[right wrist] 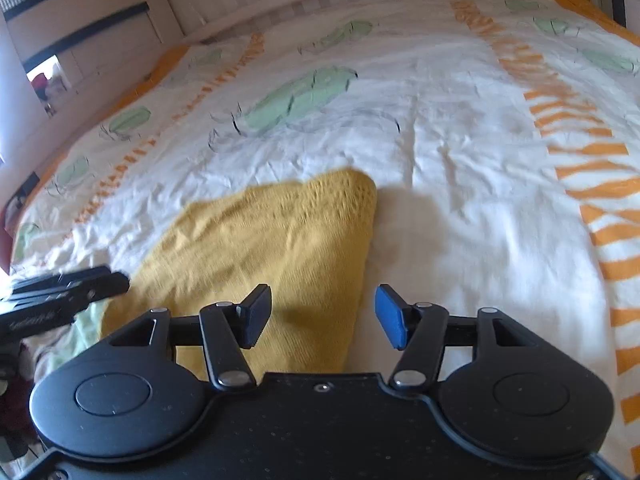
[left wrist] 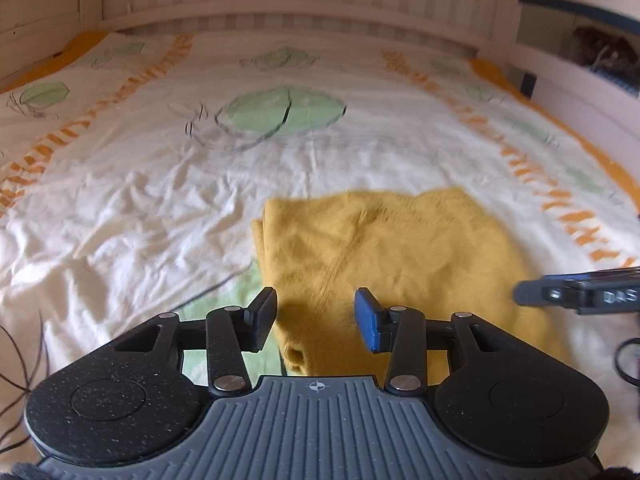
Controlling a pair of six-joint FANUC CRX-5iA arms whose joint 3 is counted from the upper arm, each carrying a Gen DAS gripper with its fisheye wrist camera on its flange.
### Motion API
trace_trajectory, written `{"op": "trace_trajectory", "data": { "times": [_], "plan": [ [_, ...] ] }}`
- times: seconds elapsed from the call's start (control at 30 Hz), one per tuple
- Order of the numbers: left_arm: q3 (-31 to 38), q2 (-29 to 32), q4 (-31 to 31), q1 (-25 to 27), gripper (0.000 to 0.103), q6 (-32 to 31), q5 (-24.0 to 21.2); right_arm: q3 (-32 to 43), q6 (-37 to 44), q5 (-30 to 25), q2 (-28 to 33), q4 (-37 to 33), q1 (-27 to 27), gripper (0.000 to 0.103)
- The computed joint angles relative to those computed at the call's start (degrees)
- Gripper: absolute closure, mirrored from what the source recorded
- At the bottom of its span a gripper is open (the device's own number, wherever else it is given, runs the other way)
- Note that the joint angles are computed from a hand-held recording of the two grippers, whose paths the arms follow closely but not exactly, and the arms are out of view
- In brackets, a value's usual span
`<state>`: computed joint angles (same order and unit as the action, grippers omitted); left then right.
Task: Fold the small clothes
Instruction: 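Open both grippers and release the folded sweater on the bed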
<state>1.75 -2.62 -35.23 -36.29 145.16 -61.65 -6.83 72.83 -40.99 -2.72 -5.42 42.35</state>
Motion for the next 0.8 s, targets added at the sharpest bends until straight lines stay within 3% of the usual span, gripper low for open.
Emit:
{"op": "trace_trajectory", "data": {
  "times": [0.07,0.13,0.2,0.4,0.57,0.67,0.8],
  "plan": [
    [-0.2,1.7,1.4,1.2,0.056,0.1,-1.7,-1.0,-1.2,-1.1,0.4,2.3,0.6,0.030],
    [-1.2,1.3,-1.5,0.2,0.031,4.9,-2.3,-1.8,-1.4,-0.4,0.0,2.2,0.4,0.029],
    [-1.5,0.9,-0.9,0.7,0.024,5.7,-2.9,-2.3,-2.2,-0.3,-0.3,3.3,0.8,0.028],
    [-3.4,-0.9,2.0,2.9,0.014,5.7,-0.8,-4.0,-4.7,1.2,-0.9,5.9,1.5,0.014],
    [-5.2,-2.7,4.7,4.8,0.000,4.8,0.4,-4.1,-6.1,0.4,-1.0,7.5,2.1,0.001],
    [-4.7,-3.2,3.7,3.9,0.001,4.2,-1.5,-3.5,-6.7,-0.9,-1.2,7.4,2.1,0.000],
    [-2.1,-2.9,-0.9,0.2,0.001,5.8,-7.1,-4.5,-10.1,-1.6,-2.5,10.0,3.0,0.000]
  ]
}}
